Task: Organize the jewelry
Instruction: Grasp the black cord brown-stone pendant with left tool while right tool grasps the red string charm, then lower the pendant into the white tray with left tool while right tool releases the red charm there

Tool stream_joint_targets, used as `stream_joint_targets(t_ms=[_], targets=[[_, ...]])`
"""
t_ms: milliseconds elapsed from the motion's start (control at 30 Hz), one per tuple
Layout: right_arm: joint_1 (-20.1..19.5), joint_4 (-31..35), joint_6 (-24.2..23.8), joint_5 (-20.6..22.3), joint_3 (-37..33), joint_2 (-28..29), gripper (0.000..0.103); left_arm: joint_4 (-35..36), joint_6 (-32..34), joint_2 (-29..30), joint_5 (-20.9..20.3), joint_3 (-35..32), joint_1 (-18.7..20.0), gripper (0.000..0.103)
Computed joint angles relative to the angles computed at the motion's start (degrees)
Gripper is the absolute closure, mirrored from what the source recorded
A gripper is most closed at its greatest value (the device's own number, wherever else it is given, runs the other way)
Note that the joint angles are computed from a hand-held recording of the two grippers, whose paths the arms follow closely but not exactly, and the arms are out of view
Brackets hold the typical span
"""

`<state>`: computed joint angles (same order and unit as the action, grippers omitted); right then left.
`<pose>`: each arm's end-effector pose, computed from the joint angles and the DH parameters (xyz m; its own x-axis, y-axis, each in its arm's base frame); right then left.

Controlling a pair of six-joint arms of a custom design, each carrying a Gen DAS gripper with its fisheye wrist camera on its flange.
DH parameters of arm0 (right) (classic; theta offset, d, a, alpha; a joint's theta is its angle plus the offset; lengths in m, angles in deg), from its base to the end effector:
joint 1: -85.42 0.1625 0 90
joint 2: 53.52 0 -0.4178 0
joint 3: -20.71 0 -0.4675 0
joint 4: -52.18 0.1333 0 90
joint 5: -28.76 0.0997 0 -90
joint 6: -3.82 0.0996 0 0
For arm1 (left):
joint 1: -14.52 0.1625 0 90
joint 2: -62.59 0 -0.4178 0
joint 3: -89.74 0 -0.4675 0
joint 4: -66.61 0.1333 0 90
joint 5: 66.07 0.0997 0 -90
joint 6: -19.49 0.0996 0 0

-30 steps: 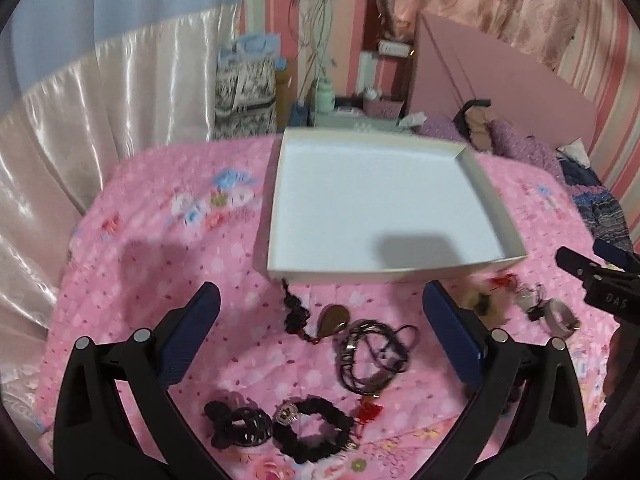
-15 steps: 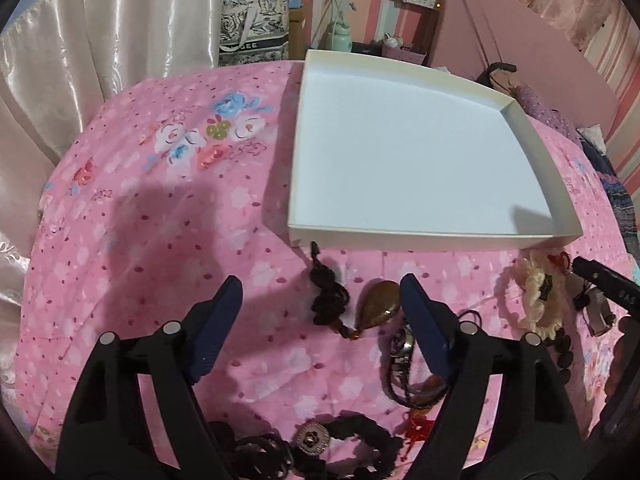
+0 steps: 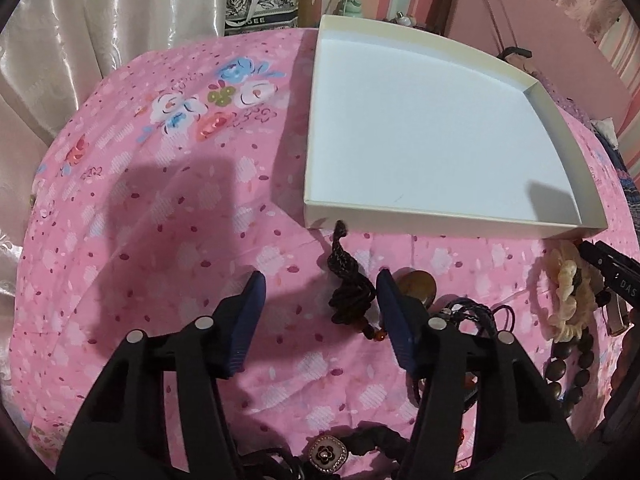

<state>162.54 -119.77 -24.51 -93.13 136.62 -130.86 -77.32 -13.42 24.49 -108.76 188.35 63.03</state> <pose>-0.0523 -0.5908 0.2857 -0.7343 0.1417 0.6639 -0.2118 0.8813 -0.4224 -0.2761 -0.6239 -0.0651 -0.7371 0.0258 -0.6753 0.3069 0.9031 -0.3005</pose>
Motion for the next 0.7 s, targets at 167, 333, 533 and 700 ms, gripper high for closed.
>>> stream_joint_targets(t_ms=[167, 333, 533, 700], targets=[[0.03, -0.47, -1.69, 0.57, 0.03, 0.17, 0.069, 1.46, -0.57, 0.59, -0.32, -0.79, 0.16, 0.058], [-0.22, -0.87, -1.69, 1.24, 0.23, -0.16, 0.081, 1.44, -0.61, 0.63, -0.59, -0.99, 0.30, 0.078], [-0.40, -0.97, -1.84, 2.06, 0.51, -1.16, 0.088, 0.72, -0.94, -0.45, -0.60, 0.34, 0.09, 0.084], [0.10, -1.92, -2.57, 2.57, 1.02, -1.96, 0.088, -1.44, 0.61, -0.88, -1.01, 1.21, -0.97, 0.085]])
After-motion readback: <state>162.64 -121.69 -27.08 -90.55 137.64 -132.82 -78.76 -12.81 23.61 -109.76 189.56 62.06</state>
